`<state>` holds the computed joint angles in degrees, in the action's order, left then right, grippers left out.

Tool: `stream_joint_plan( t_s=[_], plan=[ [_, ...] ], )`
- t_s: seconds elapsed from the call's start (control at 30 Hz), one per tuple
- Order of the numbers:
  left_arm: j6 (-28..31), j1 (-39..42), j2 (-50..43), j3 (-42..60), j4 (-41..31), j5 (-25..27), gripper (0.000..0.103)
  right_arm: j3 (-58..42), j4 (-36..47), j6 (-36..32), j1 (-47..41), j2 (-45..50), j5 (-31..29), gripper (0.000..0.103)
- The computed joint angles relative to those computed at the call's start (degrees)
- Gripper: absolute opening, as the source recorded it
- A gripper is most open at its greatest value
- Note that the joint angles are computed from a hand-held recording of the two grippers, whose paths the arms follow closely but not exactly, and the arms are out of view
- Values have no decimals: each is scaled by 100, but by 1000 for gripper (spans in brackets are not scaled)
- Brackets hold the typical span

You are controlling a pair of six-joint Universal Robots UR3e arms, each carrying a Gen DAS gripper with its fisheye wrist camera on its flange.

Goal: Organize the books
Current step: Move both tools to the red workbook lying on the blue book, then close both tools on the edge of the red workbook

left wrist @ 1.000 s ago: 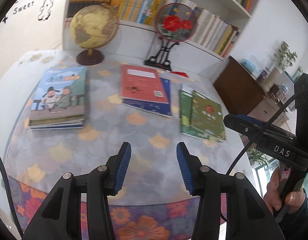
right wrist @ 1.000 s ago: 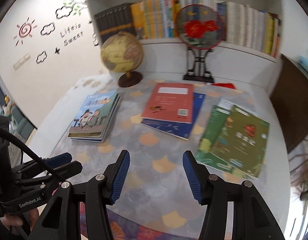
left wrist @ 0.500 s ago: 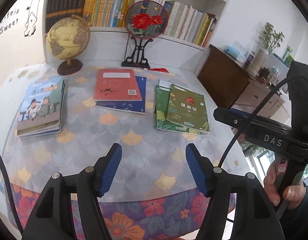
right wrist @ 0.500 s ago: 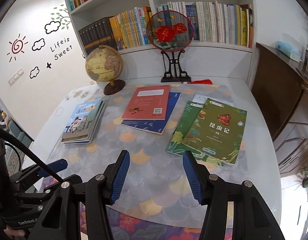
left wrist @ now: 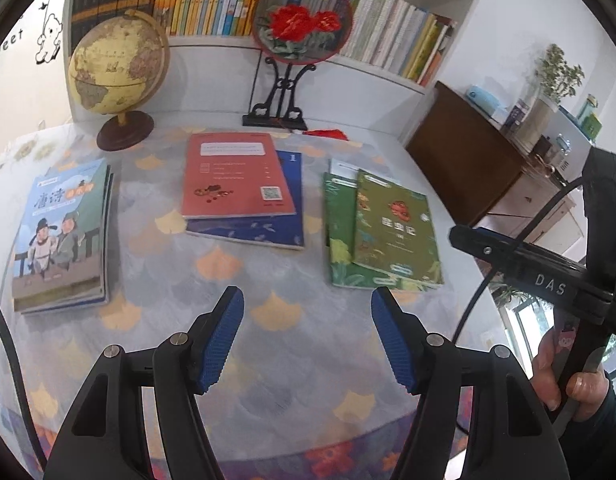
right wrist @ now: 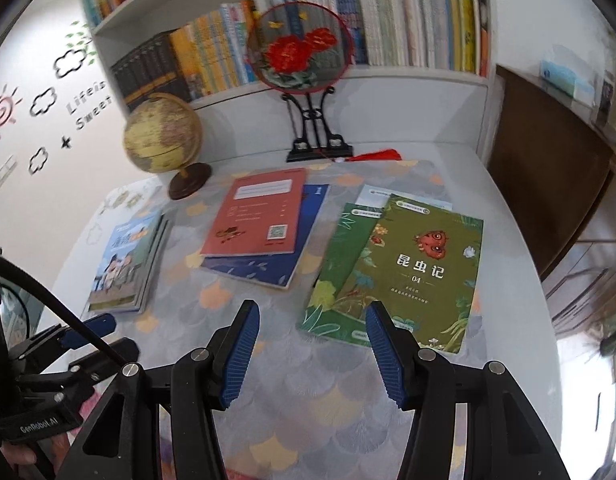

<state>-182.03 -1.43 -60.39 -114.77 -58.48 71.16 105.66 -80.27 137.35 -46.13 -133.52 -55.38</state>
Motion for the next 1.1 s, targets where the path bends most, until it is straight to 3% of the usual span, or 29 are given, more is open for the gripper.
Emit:
stream_joint_plan(
  t_s=[0.23,0.3,0.33,0.4,0.53,0.73,0.83,0.9,1.1],
  plan=[
    [738,886,-778,131,185,-407,68,331,-2050,1780,998,1417,-295,53],
    [911,1194,-1222,232,238,-716,68,283,-2633,2268,1409,1939,-452,53],
    [1021,1490,-1562,346,105,-1141,68,229,-2928,2486,1632,2215,-545,53],
    [911,1709,-2081,449,377,-1410,68,94,-3538,2892,2121,2786,-811,53],
    [828,1731,-3357,1099,909,-1396,68,-264,-4533,3507,2937,3896,-1280,53],
    [648,1519,-5031,2247,1272,-1344,68,-959,-5389,3975,3674,5410,-1500,53],
    [470,1469,-5542,2626,1301,-1281,66,-1304,-5532,3957,3884,5912,-1577,42],
    [414,1487,-5754,2762,1326,-1337,66,-1519,-5611,3905,4005,6227,-1669,37],
    [344,1600,-6103,2911,1378,-1599,66,-2165,-5600,3971,4144,7035,-1815,37]
  ],
)
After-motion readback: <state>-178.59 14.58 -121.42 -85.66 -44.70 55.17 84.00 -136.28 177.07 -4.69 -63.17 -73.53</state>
